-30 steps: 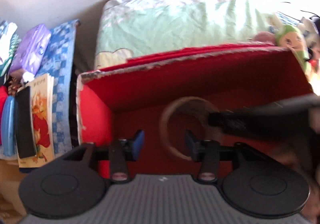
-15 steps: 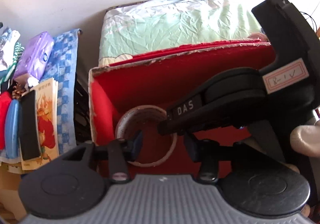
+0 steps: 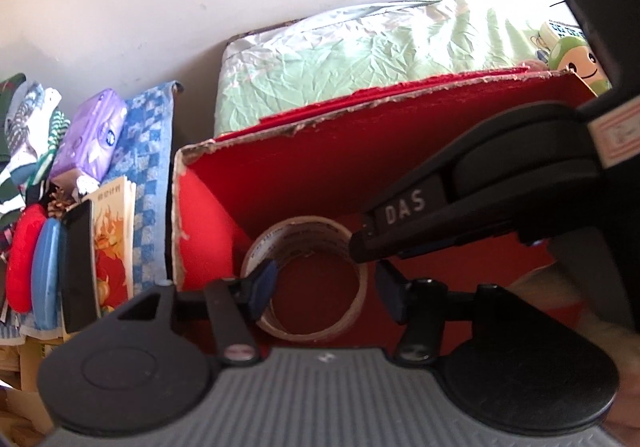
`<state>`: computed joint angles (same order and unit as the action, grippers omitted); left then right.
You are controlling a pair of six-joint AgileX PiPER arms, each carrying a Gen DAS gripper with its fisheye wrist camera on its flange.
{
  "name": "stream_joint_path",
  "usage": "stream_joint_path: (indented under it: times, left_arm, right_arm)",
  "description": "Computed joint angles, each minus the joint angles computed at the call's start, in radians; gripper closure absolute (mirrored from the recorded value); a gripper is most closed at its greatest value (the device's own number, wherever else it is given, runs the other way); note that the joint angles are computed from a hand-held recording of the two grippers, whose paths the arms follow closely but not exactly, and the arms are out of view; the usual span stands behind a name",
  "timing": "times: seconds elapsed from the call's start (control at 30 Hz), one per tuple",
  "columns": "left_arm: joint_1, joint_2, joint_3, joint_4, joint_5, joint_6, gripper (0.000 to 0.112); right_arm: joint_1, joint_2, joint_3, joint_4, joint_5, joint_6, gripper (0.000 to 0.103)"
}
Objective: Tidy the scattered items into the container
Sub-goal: 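Lower the tape roll inside the container and open the right tool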
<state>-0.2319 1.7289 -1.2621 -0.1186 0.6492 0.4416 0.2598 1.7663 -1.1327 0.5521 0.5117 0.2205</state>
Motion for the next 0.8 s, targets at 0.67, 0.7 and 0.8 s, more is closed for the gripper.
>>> stream_joint_path:
  times: [0.67, 0.7, 0.8]
  left_arm:
    - [-0.061, 0.008, 0.044, 0.087, -0.081, -0.091, 0.030]
    - [-0.059, 0.005, 0.048, 0.084, -0.085, -0.085, 0.031]
    - [-0.061, 0.005, 0.049, 0.093, -0.089, -0.089, 0.031]
  right_arm:
    - [0.015, 0.073, -0.048, -0.100, 0.009, 0.039, 0.080]
    - [0.012, 0.074, -0.049, -0.089, 0.012, 0.024, 0.081]
    - [-0.007, 0.083, -0.046, -0.025, 0.018, -0.029, 0.082]
